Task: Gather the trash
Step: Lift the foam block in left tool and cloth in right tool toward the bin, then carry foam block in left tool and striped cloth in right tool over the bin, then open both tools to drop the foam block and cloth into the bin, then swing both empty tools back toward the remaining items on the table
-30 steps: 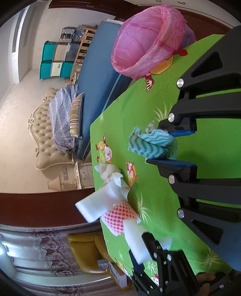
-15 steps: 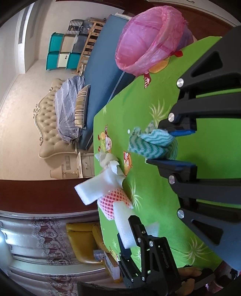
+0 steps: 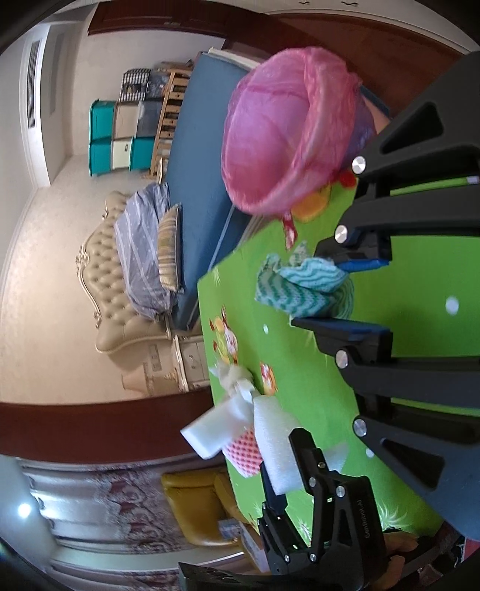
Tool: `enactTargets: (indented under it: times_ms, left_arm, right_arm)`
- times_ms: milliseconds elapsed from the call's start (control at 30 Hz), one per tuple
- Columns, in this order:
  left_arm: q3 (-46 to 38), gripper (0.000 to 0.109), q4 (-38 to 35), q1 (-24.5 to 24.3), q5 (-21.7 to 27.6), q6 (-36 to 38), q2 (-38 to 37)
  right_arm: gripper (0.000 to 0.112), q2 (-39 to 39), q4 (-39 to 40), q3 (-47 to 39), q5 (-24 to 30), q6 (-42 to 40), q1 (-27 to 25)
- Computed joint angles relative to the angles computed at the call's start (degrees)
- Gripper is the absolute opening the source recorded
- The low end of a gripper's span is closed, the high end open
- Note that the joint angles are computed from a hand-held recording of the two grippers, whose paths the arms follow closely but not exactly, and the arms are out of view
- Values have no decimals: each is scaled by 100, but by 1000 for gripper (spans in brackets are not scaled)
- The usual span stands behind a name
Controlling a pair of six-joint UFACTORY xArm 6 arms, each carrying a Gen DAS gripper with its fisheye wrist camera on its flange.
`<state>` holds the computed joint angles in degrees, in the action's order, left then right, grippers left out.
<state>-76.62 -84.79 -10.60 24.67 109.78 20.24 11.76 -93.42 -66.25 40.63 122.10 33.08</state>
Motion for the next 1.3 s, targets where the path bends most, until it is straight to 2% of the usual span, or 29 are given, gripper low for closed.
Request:
enactTargets:
  times_ms: [133, 333, 500, 600, 733, 833, 967, 1000, 1033, 1067, 1100, 1133, 1233, 1300]
  left_arm:
    - [-150, 59, 361, -237, 129, -542, 25]
    - [-460, 60, 452, -673, 122, -776, 153]
    - [-871, 60, 706, -1039, 314, -1185, 338]
    - [-1322, 60, 880, -1274, 403, -1353, 610]
    - [-2049, 60, 1569, -1432, 715, -2354, 1086]
    - [-2810, 60, 2146, -1533, 936, -3262, 1608]
    - [-3668, 61, 2522, -1626, 1139, -3829, 2174]
    - [-3870, 61, 2600, -1658, 1153, -3936, 2312]
    - [-4116, 63, 2732, -1663, 1295, -4099, 2469]
    - [-4219, 74, 2828, -1683, 1306, -4210, 2541]
    - [-4234, 86, 2866, -1709, 1166, -4274, 2573]
    - [-4099, 88, 2684, -1741, 823, -4181, 2527]
    - [-3931, 91, 2536, -1696, 588, -3977, 2446]
    - [-3642, 93, 2398, -1660, 432, -3797, 2265]
  right_arm:
    - [21, -317, -44, 339, 232, 94, -50]
    - [23, -779, -21, 819, 584, -26, -197]
    - [24, -1165, -46, 1200, 690, -151, -481]
    - [24, -1327, -75, 1334, 625, -230, -744]
    - [24, -1447, -242, 1446, 409, -129, -1180]
    - [24, -1442, -482, 1438, 33, 96, -1549]
    - [26, -1173, -490, 1200, -325, -154, -1915]
    - [29, -1073, -592, 1126, -477, -150, -2020]
    - [44, -991, -575, 1062, -499, -238, -2061]
    - [65, -892, -367, 1003, -309, -482, -2047]
    - [73, -877, -308, 1028, -159, -506, -1993]
    - [76, -896, -322, 1069, -83, -439, -1964]
    - [77, -1151, -520, 1350, 9, 12, -1896]
    - [79, -1373, -447, 1562, 295, 72, -1721]
